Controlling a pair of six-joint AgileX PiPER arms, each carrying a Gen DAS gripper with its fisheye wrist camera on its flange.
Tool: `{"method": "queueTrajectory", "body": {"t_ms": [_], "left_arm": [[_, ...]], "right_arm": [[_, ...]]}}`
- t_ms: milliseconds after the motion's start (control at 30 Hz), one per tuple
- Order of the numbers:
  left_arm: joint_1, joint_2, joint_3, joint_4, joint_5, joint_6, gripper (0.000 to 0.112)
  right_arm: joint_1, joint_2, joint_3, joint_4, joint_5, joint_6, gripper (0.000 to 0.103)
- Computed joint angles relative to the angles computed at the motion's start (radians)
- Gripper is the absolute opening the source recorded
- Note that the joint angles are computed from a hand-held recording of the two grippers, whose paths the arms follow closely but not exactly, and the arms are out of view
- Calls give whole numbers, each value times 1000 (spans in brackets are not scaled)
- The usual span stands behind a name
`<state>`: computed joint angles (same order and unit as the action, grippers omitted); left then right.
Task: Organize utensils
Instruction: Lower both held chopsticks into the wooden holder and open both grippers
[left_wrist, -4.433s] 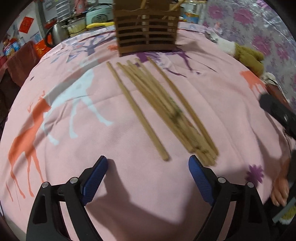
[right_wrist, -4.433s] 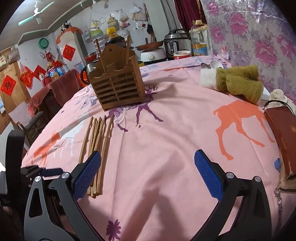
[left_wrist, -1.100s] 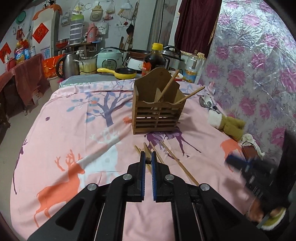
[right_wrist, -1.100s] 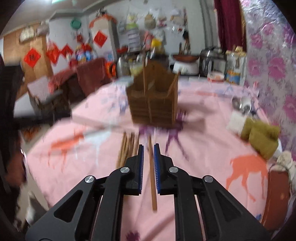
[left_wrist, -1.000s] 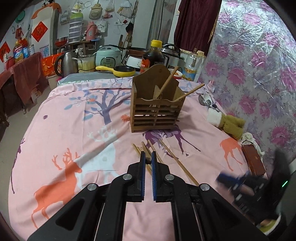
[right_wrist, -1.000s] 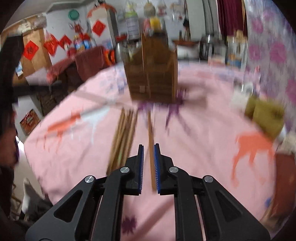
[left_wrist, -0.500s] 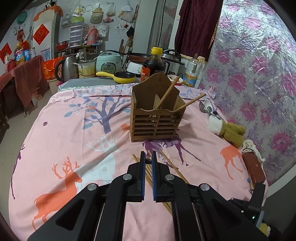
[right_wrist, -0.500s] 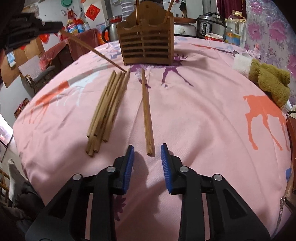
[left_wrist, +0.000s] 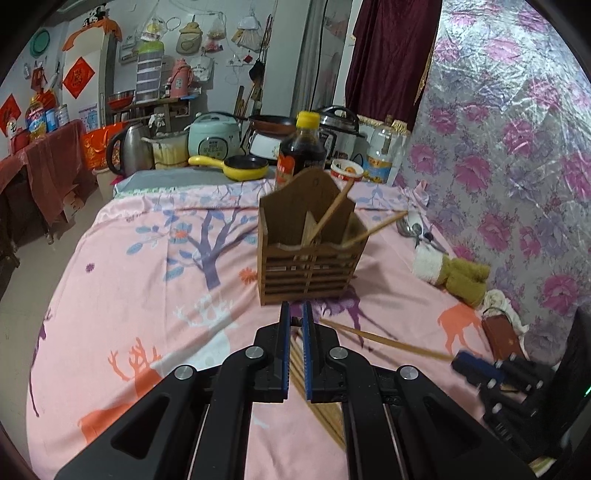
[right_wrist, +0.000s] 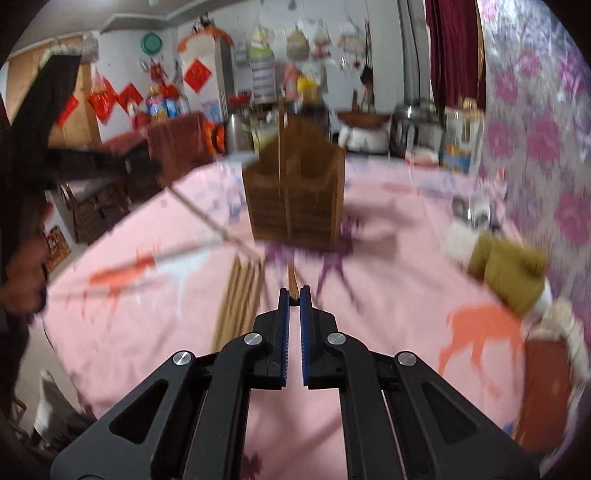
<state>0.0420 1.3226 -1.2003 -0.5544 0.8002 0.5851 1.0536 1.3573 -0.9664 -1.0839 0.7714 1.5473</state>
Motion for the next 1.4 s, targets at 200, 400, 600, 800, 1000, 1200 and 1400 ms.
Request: {"method": "queueTrajectory", "body": {"t_ms": [200,400,600,800,1000,1200,1400], "left_arm": [[-17,46,-161,35,60,-52,6],[-34,136,-381,69,129,-122,6],[-75,291,-736,143,171,-253,6],[-135,465,-1017,211,149,-351,6],[-160,581,-958,238,101,-378,6],[-141,615,-830,224,48,-354,6],[-129,618,-817,210,55,-348,13]], "right_arm": [[-135,23,-215,162,-53,-318,6],[-213,73,-381,262,-70,-500,6],[-342,175,-667,402,-110,-677,6],[-440,362,-976,412,-126,-714,6],[-509,461,-914,505,-179,-710,6],[-533,402,-782,411,-255,-603,4],[-515,395,-880,479,-193,-771,11]]}}
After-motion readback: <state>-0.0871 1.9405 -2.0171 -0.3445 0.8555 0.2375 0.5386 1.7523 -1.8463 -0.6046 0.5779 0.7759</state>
